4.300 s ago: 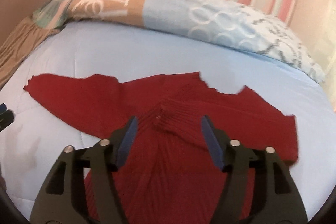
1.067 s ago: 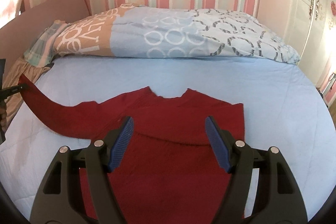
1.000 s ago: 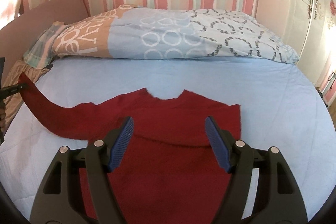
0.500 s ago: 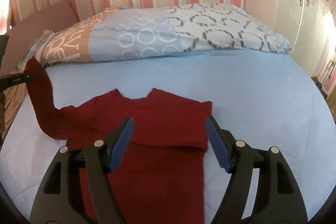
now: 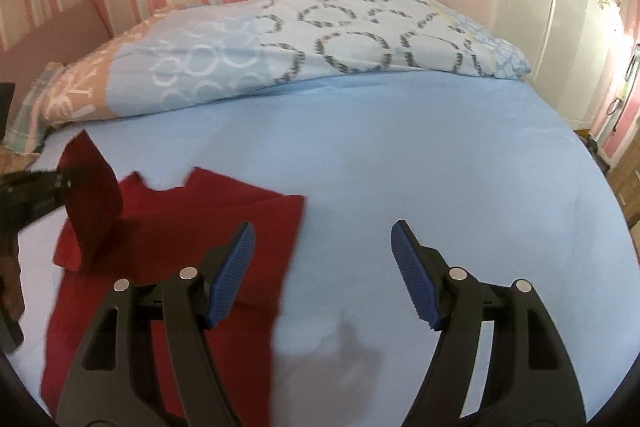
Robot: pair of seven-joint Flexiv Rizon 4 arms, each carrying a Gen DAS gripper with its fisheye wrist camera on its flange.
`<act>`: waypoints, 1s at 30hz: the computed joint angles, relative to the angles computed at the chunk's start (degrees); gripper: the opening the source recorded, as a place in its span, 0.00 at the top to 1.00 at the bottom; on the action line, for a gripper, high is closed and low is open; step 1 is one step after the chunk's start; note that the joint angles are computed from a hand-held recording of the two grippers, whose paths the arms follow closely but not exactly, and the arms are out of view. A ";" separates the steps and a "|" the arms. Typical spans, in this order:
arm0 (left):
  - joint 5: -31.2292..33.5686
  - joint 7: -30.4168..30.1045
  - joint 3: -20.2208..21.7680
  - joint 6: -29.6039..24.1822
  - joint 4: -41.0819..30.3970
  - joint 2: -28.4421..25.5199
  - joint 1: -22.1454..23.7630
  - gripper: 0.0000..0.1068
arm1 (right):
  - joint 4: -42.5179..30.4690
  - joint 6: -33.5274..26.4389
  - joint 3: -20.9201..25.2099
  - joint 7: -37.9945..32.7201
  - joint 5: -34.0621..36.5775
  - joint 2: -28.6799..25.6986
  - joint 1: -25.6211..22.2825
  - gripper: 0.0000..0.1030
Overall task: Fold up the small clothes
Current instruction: 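Lift the cuff with the left tool, lay the sleeve across the body, release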
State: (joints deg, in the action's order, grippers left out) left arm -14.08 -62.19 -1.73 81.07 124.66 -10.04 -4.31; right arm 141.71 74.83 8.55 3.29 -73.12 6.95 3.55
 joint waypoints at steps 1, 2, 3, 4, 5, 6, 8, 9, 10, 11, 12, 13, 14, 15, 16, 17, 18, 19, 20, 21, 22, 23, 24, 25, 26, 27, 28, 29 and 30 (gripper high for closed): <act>2.99 -2.75 1.16 0.55 -0.49 -1.04 -1.63 0.83 | 0.12 0.49 -0.46 -0.04 -0.63 -0.31 -0.41 0.31; 7.36 -6.85 3.14 0.75 -1.80 -2.81 -4.05 0.83 | 0.26 1.16 -0.95 0.34 -1.80 -0.57 -0.96 0.31; 9.14 -9.09 3.82 0.82 -2.38 -3.85 -5.09 0.83 | 0.47 2.47 -1.62 0.71 -3.02 -1.05 -1.61 0.31; 11.30 -11.89 4.88 0.93 -3.27 -5.16 -6.55 0.83 | 0.74 3.69 -2.17 1.58 -4.39 -1.29 -2.30 0.31; 12.98 -13.91 5.65 0.98 -3.92 -6.07 -7.58 0.83 | 0.85 4.27 -2.46 2.47 -5.57 -1.46 -2.80 0.31; 14.68 -16.30 6.53 1.02 -4.81 -7.41 -8.89 0.83 | 1.06 5.03 -2.88 3.70 -7.41 -1.63 -3.45 0.31; 17.43 -19.85 7.84 1.24 -5.99 -9.23 -11.04 0.83 | 1.39 6.52 -3.68 5.67 -10.20 -2.14 -4.51 0.31; 19.00 -21.78 8.78 1.22 -6.71 -10.23 -12.46 0.83 | 1.53 7.08 -3.98 6.19 -11.31 -2.31 -4.91 0.31; 19.65 -22.44 8.70 1.32 -6.80 -10.68 -12.67 0.83 | 1.62 7.33 -4.16 6.45 -11.98 -2.54 -5.17 0.31; 20.55 -23.26 8.98 1.25 -7.08 -11.19 -13.27 0.83 | 1.69 7.51 -4.32 6.84 -12.66 -2.73 -5.40 0.31; 22.57 -25.46 10.87 1.10 -8.20 -12.34 -15.25 0.83 | 1.68 8.03 -4.64 7.71 -13.80 -3.00 -5.76 0.31; 23.64 -26.74 11.59 0.83 -8.70 -12.94 -16.11 0.83 | 1.61 8.15 -4.73 8.24 -14.32 -3.21 -5.89 0.31; 24.03 -27.15 11.40 0.37 -9.20 -13.50 -16.12 0.83 | 1.63 8.33 -4.85 8.59 -14.72 -3.33 -6.04 0.31; 24.41 -27.56 11.31 -0.76 -9.82 -14.37 -16.31 0.83 | 1.56 8.37 -4.88 8.82 -14.91 -3.57 -6.08 0.31; 24.06 -27.07 10.19 -1.38 -9.72 -14.59 -15.50 0.78 | 1.48 8.32 -4.85 8.81 -14.93 -3.72 -6.05 0.31; 23.73 -26.41 9.07 -1.80 -9.59 -14.79 -14.77 0.71 | 1.45 8.38 -4.83 8.77 -14.97 -3.85 -6.02 0.31; 24.00 -25.87 8.52 -1.85 -9.43 -15.06 -14.58 0.67 | 1.42 8.37 -4.80 8.74 -14.90 -3.94 -5.98 0.31; 25.16 -26.34 9.21 -0.96 -9.36 -15.22 -15.35 0.51 | 1.40 8.23 -4.71 8.67 -14.72 -3.93 -5.89 0.31; 26.79 -27.40 10.71 0.20 -9.39 -15.22 -16.73 0.29 | 1.43 7.96 -4.57 8.39 -14.27 -3.86 -5.74 0.31; 28.15 -28.69 11.40 2.16 -8.93 -14.88 -17.27 0.22 | 1.49 7.93 -4.54 8.82 -14.51 -3.64 -5.73 0.31; 27.10 -27.99 10.26 4.03 -7.69 -14.20 -16.21 0.19 | 1.54 7.92 -4.51 9.19 -14.64 -3.51 -5.71 0.31; 26.19 -27.70 9.47 4.77 -6.75 -13.33 -15.36 0.19 | 1.67 7.63 -4.37 9.13 -14.25 -3.34 -5.58 0.31; 25.42 -27.71 9.38 4.95 -6.12 -12.47 -15.00 0.19 | 1.93 7.00 -4.02 8.10 -12.68 -3.07 -5.22 0.31; 24.53 -27.60 9.00 5.01 -5.66 -11.87 -14.45 0.19 | 2.20 6.44 -3.63 6.78 -10.62 -2.81 -4.77 0.31; 23.31 -27.09 8.16 5.23 -4.90 -10.96 -13.22 0.19 | 2.41 6.12 -3.37 6.05 -9.38 -2.56 -4.48 0.31; 22.77 -26.63 8.34 5.18 -4.48 -9.97 -12.42 0.19 | 2.78 5.40 -2.83 4.62 -7.09 -1.88 -3.97 0.31; 23.03 -26.34 9.16 5.03 -4.44 -9.35 -12.24 0.19 | 2.98 4.89 -2.45 3.81 -5.84 -1.37 -3.63 0.31; 23.82 -26.47 10.48 5.00 -4.62 -8.84 -12.46 0.19 | 3.16 4.17 -1.97 3.00 -4.53 -0.79 -3.23 0.31; 24.54 -26.49 11.61 5.10 -4.54 -8.06 -12.20 0.19 | 3.37 3.05 -1.27 1.72 -2.47 -0.04 -2.60 0.31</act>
